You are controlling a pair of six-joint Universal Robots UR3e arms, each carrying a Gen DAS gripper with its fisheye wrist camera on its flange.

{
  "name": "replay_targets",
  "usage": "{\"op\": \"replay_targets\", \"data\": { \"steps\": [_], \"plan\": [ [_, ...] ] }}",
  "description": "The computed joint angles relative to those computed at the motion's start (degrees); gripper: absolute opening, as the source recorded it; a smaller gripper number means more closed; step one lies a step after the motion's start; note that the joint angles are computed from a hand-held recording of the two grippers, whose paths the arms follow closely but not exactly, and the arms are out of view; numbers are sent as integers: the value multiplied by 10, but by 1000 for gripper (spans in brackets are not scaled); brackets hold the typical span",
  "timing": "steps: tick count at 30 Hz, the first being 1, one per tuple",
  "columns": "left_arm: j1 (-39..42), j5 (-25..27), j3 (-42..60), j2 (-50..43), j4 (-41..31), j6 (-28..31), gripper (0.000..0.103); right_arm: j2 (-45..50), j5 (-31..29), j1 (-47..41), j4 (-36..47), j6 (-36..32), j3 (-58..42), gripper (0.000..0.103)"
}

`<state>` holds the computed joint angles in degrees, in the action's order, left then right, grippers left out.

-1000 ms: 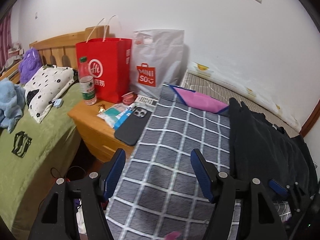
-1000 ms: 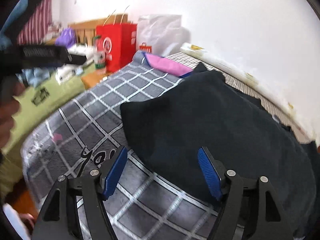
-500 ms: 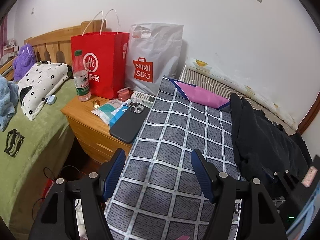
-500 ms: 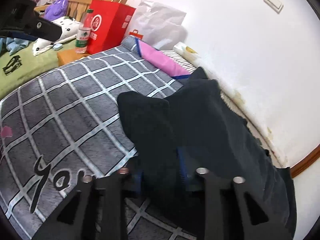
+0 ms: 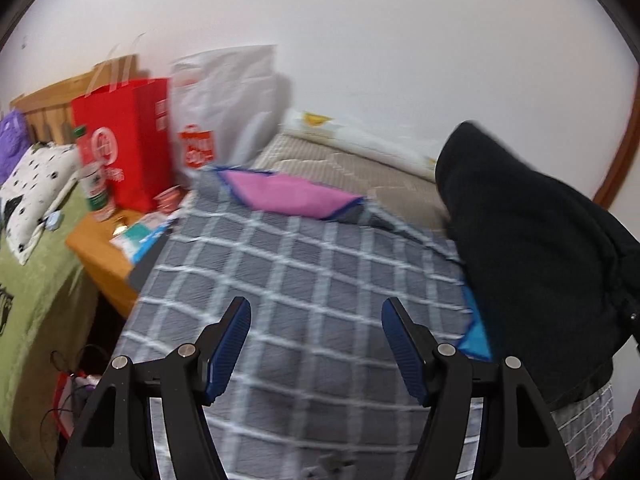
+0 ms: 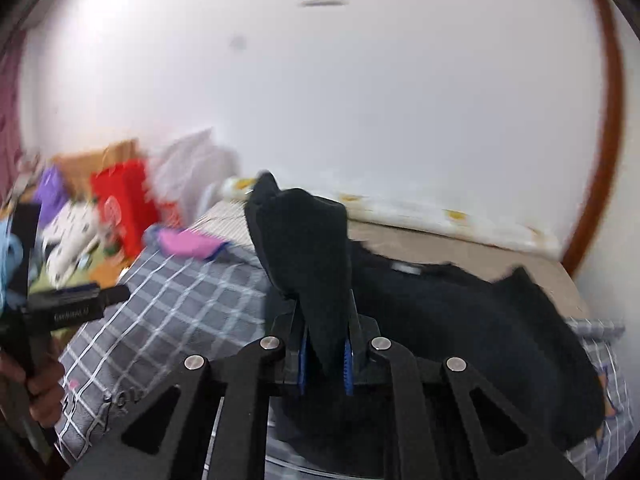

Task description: Fold small clothes

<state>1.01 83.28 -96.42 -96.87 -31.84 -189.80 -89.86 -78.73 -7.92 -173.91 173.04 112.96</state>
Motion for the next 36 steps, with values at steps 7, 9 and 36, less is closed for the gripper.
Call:
{"op": "replay_targets", "data": {
  "steps": [7,9,36],
  "plan": [
    [-116,29,147,-109,-12,-50,66,-155,206,-299,95,-46,118,10],
    [-146,34,195,-143,-25,-56,66,-173,240,-377,117,-76,155,10],
    [-278,103,579,-376,-212,-52,66,1,267,-447,205,-221,76,50]
  ]
}}
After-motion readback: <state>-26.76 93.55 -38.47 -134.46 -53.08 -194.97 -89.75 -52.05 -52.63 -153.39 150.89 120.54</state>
